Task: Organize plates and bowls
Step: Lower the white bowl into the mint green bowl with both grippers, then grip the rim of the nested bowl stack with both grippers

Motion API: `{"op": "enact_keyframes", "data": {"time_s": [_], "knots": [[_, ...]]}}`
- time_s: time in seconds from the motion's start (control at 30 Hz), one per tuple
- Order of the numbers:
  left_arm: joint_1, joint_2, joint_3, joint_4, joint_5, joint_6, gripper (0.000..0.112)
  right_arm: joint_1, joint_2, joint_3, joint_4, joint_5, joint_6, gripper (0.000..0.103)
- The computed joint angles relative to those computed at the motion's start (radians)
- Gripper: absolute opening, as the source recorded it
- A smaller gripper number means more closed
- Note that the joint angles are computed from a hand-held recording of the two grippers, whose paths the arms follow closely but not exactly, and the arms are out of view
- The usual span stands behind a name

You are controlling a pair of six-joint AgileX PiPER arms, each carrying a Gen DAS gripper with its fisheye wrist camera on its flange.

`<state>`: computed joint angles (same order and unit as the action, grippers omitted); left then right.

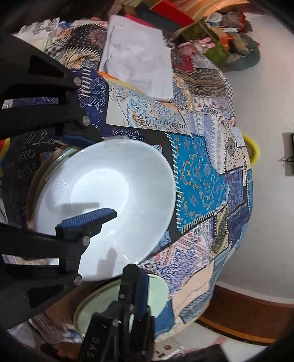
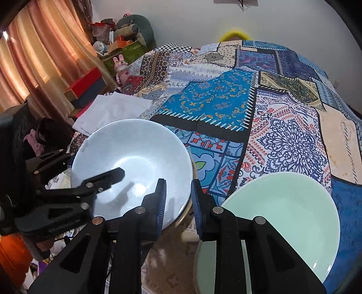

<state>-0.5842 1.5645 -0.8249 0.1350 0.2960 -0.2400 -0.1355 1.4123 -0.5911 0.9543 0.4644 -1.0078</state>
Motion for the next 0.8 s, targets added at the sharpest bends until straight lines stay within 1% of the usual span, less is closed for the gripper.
{"op": "enact_keyframes", "data": {"time_s": [0.07, 0.1, 0.17, 0.2, 0.23, 0.33, 0.4, 0.43, 0.47, 0.53, 0.63, 0.67, 0.77, 0.8], "knots": [[0.030, -0.032, 0.016, -0.113, -0.018, 0.091, 0.055, -0.005, -0.002, -0.001, -0.002, 0.006, 0.001, 0.020], [0.040, -0.051, 0.029, -0.130, -0.036, 0.106, 0.061, -0.007, -0.003, -0.001, -0.005, 0.007, 0.003, 0.020], [0.047, -0.102, 0.059, -0.114, -0.077, 0.102, 0.063, -0.011, -0.006, -0.002, -0.011, 0.013, 0.009, 0.021], [0.048, -0.124, 0.067, -0.109, -0.084, 0.104, 0.064, -0.012, -0.006, -0.003, -0.015, 0.018, 0.012, 0.022], [0.046, -0.144, 0.072, -0.081, -0.083, 0.083, 0.066, -0.012, -0.008, -0.002, -0.017, 0.018, 0.014, 0.023], [0.028, -0.177, 0.077, 0.096, -0.065, -0.092, 0.068, -0.009, -0.019, 0.000, -0.031, 0.016, 0.028, 0.026], [0.033, -0.184, 0.083, 0.138, -0.047, -0.132, 0.068, -0.008, -0.021, 0.000, -0.038, 0.014, 0.035, 0.031], [0.040, -0.184, 0.084, 0.128, -0.038, -0.124, 0.068, -0.005, -0.024, 0.001, -0.043, 0.010, 0.040, 0.034], [0.053, -0.182, 0.087, 0.093, -0.031, -0.091, 0.068, -0.004, -0.024, 0.001, -0.045, 0.007, 0.039, 0.037], [0.086, -0.169, 0.088, -0.025, -0.011, 0.024, 0.068, -0.001, -0.022, -0.001, -0.055, 0.004, 0.048, 0.040], [0.127, -0.151, 0.099, -0.193, 0.011, 0.181, 0.068, -0.010, 0.001, -0.014, -0.049, 0.024, 0.041, 0.045], [0.135, -0.145, 0.103, -0.227, 0.015, 0.213, 0.068, -0.009, 0.010, -0.018, -0.050, 0.027, 0.044, 0.045], [0.138, -0.131, 0.111, -0.252, 0.027, 0.222, 0.068, 0.003, 0.040, -0.037, -0.076, 0.027, 0.074, 0.045], [0.143, -0.128, 0.115, -0.292, 0.031, 0.254, 0.068, 0.005, 0.053, -0.047, -0.084, 0.034, 0.084, 0.045]]}}
